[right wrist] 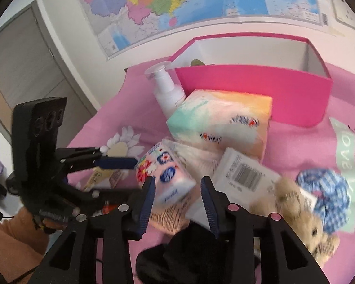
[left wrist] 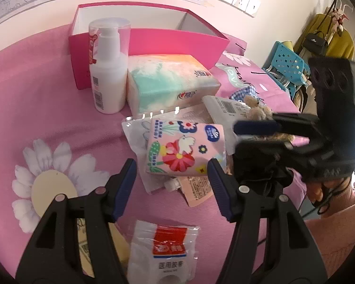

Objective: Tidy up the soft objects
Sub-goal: 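Grasp the floral tissue pack with the right gripper, then carry the floral tissue pack with the right gripper and drop it into the box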

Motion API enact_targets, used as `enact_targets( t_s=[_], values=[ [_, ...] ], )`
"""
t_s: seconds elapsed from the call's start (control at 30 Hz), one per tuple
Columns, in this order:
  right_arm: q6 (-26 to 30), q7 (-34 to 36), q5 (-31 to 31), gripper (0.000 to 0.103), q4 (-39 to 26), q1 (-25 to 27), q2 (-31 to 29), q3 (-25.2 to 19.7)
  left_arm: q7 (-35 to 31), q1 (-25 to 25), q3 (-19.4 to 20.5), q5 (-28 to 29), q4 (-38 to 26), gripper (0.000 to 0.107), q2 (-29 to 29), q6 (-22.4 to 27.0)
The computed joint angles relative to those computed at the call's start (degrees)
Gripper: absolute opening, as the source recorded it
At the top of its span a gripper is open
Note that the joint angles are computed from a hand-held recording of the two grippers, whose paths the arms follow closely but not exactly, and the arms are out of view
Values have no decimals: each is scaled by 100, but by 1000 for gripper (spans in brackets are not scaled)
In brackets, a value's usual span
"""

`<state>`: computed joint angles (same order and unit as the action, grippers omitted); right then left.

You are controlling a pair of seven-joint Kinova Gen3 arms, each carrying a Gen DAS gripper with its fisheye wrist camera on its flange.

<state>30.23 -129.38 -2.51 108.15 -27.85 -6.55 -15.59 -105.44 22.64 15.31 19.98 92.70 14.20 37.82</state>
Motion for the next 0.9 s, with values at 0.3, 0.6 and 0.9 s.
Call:
enact_targets(
  t_s=[0.3, 0.6, 0.9],
  values=[
    [-254, 520, -776, 35, 97, -147, 141, 173, -704, -401, 167, 777, -68, 51, 152, 221],
    [-394, 873, -1012, 29, 111, -78, 100, 230, -792, -224, 103, 816, 43, 49, -193, 66],
    [-151, 830, -543, 29, -111, 164, -222, 294, -386, 211, 46, 252, -617, 49, -178, -124]
  ],
)
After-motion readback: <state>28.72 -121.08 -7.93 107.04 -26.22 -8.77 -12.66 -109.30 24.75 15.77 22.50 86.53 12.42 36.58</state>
